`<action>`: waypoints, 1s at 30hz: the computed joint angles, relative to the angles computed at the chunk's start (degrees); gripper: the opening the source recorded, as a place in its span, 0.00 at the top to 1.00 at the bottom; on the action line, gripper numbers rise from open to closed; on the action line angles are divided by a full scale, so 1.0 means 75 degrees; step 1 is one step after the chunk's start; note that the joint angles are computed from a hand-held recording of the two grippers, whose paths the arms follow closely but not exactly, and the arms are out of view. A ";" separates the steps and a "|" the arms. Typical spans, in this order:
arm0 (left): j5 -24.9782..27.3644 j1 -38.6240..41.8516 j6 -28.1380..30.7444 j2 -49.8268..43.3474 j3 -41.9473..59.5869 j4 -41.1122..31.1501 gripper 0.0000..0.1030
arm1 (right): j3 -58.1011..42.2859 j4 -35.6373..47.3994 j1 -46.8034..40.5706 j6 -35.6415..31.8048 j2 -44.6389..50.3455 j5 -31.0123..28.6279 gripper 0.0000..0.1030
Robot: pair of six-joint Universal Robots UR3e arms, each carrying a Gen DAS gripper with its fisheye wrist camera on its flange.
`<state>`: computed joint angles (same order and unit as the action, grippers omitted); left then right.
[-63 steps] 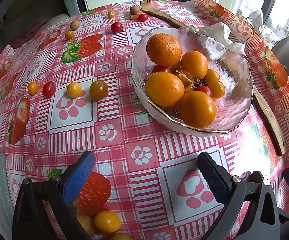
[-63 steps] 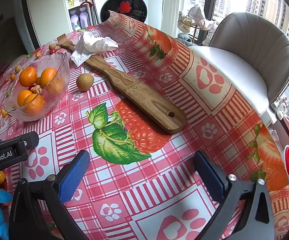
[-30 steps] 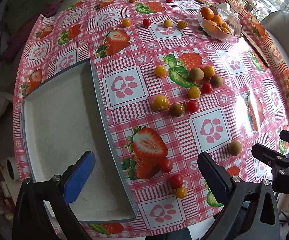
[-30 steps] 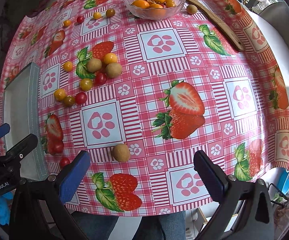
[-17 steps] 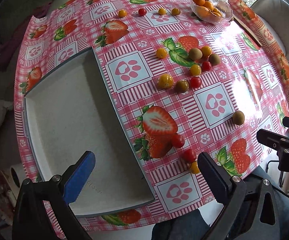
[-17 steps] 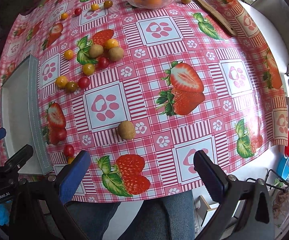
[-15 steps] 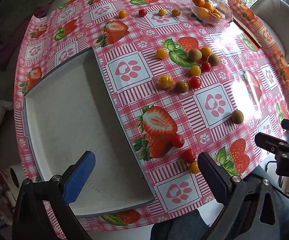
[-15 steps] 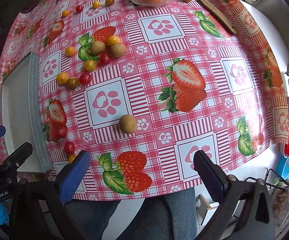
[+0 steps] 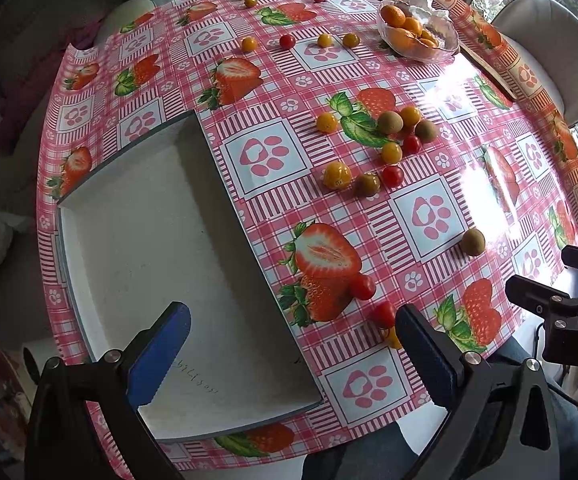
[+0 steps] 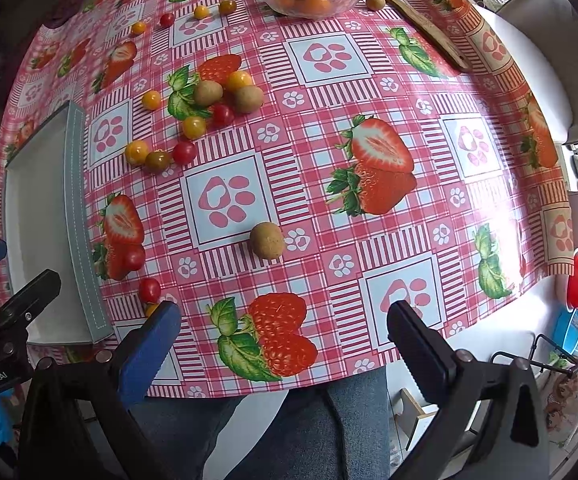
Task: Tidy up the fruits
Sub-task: 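Move both grippers toward the cluster of tomatoes and kiwis, then grasp a yellow cherry tomato with the left gripper while the right gripper grasps a kiwi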
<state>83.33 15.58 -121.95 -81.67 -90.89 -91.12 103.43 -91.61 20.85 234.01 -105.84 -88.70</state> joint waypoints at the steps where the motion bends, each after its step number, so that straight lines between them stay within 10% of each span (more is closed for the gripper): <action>1: -0.0017 0.0032 0.0056 0.0038 -0.0045 0.0027 0.00 | -0.0016 0.0007 0.0011 0.0013 0.0001 -0.0016 0.00; 30: 0.0322 -0.0781 -0.0903 -0.0495 -0.0131 0.0821 0.00 | 0.0773 -0.0087 -0.0517 -0.0498 -0.0694 0.0259 0.00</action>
